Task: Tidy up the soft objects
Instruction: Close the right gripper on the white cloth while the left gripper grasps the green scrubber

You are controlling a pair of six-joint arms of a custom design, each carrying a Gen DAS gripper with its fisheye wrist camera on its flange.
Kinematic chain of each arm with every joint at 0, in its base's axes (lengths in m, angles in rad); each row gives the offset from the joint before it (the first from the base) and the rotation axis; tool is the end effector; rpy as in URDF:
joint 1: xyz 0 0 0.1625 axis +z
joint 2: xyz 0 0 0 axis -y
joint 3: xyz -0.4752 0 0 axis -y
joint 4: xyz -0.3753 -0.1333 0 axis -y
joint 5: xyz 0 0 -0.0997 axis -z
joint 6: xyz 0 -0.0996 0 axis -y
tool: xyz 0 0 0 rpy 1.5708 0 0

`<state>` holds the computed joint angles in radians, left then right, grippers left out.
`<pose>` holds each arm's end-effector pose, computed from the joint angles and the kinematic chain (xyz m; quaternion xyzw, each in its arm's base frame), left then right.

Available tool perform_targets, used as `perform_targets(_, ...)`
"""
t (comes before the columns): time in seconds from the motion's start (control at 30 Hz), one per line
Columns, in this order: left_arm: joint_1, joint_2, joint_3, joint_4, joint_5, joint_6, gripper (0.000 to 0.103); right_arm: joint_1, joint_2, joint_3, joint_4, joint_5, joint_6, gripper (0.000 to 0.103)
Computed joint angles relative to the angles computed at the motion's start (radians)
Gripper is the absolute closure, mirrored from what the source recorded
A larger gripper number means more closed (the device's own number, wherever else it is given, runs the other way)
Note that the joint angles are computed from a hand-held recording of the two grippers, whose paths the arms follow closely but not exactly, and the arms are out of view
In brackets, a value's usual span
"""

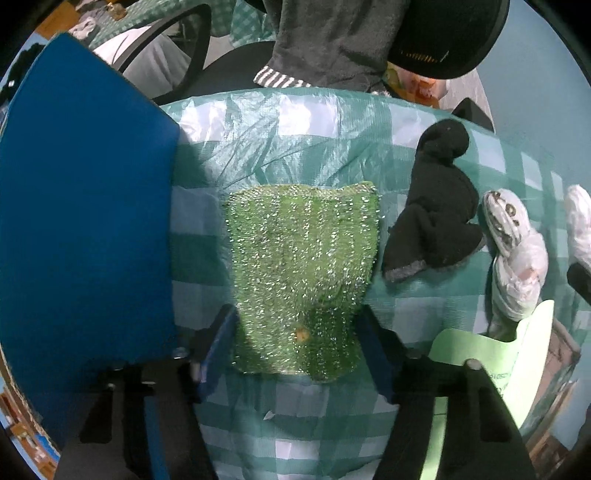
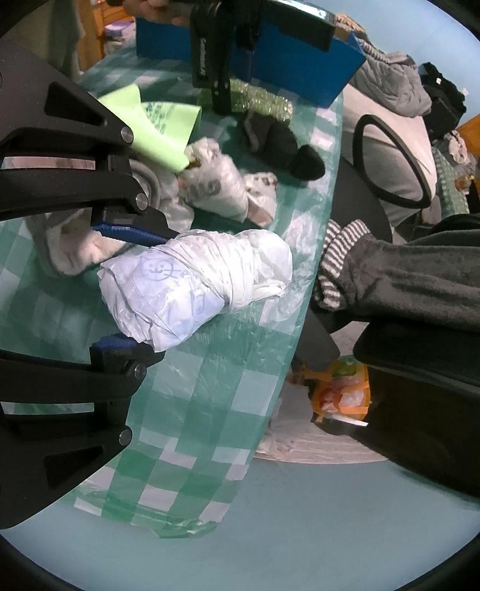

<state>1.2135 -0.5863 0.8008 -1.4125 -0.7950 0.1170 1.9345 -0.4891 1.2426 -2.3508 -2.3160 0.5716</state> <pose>-0.0999 -0.8481 0.2430 0.2818 0.8677 0.1258 0.3896 0.3442 -0.7194 0.0585 -0.1014 -0.9258 0.1751 0.3194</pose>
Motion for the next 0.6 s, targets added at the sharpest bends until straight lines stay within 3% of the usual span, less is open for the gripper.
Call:
perform_targets(0.1, 0.002, 0.003, -0.016, 0.009, -0.016, 0.003, 0.064, 0.008, 0.000, -0.006, 0.001, -0.006, 0.005, 0.063)
perform_targets(0.2, 0.000, -0.005, -0.002, -0.004, -0.005, 0.020, 0.072, 0.016, 0.001, -0.011, -0.005, -0.007, 0.009, 0.063)
perform_targets(0.6, -0.024, -0.109, 0.127, -0.091, -0.009, 0.068, 0.076, 0.058, 0.013, -0.035, -0.005, -0.013, 0.024, 0.063)
